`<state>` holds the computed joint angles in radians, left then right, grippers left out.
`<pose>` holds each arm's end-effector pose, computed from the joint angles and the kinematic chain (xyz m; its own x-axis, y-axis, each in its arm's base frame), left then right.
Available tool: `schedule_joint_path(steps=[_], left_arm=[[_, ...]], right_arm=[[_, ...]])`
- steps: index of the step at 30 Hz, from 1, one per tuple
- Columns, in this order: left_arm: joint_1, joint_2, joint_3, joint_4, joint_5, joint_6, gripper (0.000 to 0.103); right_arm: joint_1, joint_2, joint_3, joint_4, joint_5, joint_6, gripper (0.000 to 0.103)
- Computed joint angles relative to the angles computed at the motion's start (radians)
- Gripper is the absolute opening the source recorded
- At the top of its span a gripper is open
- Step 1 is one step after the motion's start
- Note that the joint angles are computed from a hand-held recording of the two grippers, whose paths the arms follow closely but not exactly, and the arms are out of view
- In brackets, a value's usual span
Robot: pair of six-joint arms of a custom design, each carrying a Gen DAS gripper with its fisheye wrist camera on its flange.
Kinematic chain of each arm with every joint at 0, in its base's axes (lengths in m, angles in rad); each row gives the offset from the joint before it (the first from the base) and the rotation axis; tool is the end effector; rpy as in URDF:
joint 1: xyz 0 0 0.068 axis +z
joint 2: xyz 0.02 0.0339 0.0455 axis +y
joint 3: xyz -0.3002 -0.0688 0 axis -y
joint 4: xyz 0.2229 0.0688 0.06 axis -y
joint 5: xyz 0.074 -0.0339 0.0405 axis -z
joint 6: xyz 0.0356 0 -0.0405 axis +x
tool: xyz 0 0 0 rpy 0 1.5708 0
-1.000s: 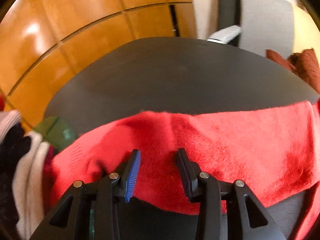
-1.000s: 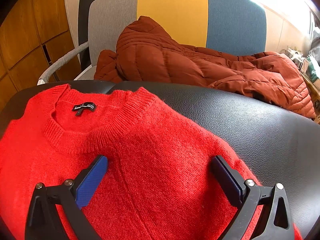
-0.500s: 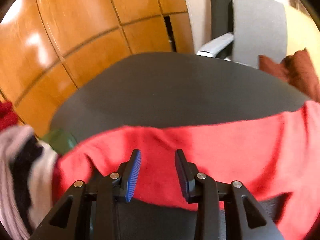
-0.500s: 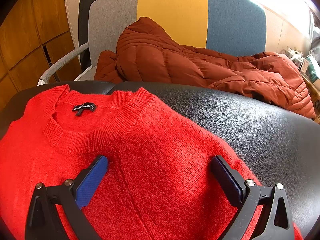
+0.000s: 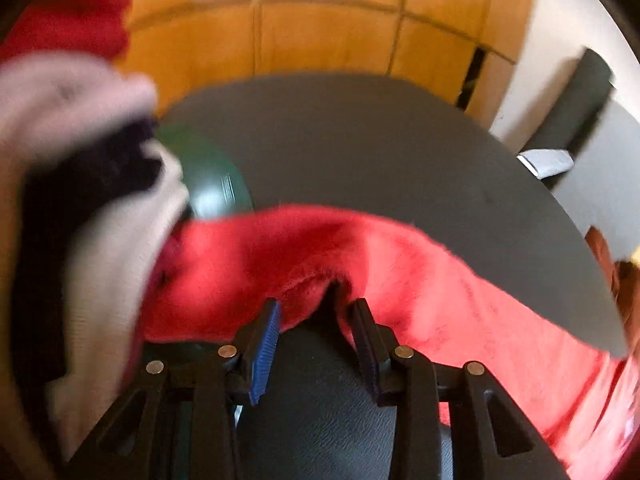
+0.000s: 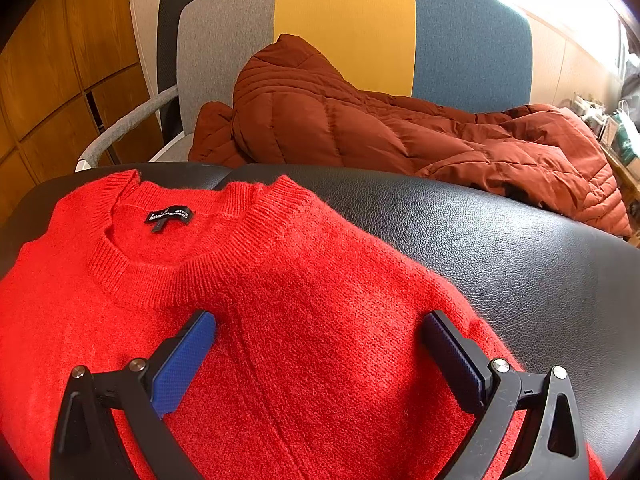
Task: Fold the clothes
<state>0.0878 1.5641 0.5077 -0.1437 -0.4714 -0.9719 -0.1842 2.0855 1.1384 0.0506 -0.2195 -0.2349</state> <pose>0.2159 0.0352 0.1506 -0.3235 -0.7672 -0.5538 -0.9033 0.4247 -0.0606 0.4090 -0.0683 0.1440 -0.7573 -0.0900 -0.6468 -0.1349 0.9907 0.0201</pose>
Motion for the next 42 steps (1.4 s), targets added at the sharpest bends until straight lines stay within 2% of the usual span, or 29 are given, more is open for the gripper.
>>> schedule_joint_path(steps=[3, 5, 9, 11, 15, 17, 20, 22, 25, 28, 29, 30, 31, 32, 35, 38, 42], left_arm=[[-0.018, 0.104, 0.066, 0.007, -0.042, 0.034, 0.045], [-0.04, 0.174, 0.126, -0.008, -0.087, 0.065, 0.046], [-0.002, 0.259, 0.218, -0.062, -0.148, 0.065, 0.058], [0.05, 0.25, 0.231, -0.081, -0.117, 0.051, 0.059], [0.076, 0.181, 0.214, -0.11, -0.129, -0.044, 0.051], [-0.005, 0.117, 0.171, -0.069, -0.169, -0.057, 0.051], [-0.209, 0.088, 0.174, 0.009, -0.189, 0.018, 0.051], [-0.352, 0.119, 0.208, 0.068, -0.176, 0.108, 0.052], [-0.516, 0.213, 0.293, 0.153, -0.116, 0.262, 0.052], [-0.628, 0.328, 0.39, 0.159, -0.109, 0.332, 0.052], [-0.65, 0.366, 0.42, 0.146, -0.123, 0.348, 0.052], [-0.631, 0.393, 0.417, 0.159, -0.104, 0.368, 0.052], [-0.613, 0.427, 0.454, 0.119, -0.066, 0.357, 0.054], [-0.592, 0.431, 0.446, 0.138, -0.022, 0.343, 0.056], [-0.539, 0.422, 0.41, 0.185, 0.022, 0.332, 0.065], [-0.564, 0.435, 0.463, 0.118, -0.025, 0.347, 0.066], [-0.573, 0.432, 0.449, 0.118, -0.054, 0.369, 0.066]], right_arm=[[-0.001, 0.0, 0.0, 0.0, -0.001, 0.0, 0.103], [-0.001, 0.001, -0.001, 0.002, -0.003, 0.001, 0.103], [-0.003, 0.002, 0.001, 0.001, -0.009, 0.002, 0.103], [-0.005, 0.004, 0.001, 0.002, -0.013, 0.002, 0.103], [-0.005, 0.003, -0.005, 0.011, -0.012, 0.001, 0.103], [-0.005, 0.003, -0.006, 0.013, -0.012, 0.001, 0.103], [-0.003, 0.001, -0.008, 0.013, -0.008, 0.0, 0.103], [-0.002, 0.0, -0.008, 0.013, -0.007, 0.0, 0.103], [-0.001, 0.0, -0.008, 0.012, -0.007, 0.002, 0.103], [-0.002, 0.003, -0.002, 0.006, -0.01, 0.002, 0.103], [-0.002, 0.005, 0.003, 0.002, -0.012, 0.001, 0.103], [-0.002, 0.01, 0.012, -0.004, -0.014, -0.002, 0.103], [-0.002, 0.014, 0.022, -0.01, -0.015, -0.005, 0.103], [0.0, 0.02, 0.032, -0.015, -0.015, -0.009, 0.103], [0.008, 0.035, 0.061, -0.029, -0.011, -0.015, 0.103], [0.016, 0.035, 0.068, -0.032, 0.005, -0.018, 0.103], [0.014, 0.008, 0.025, -0.012, 0.009, -0.014, 0.103]])
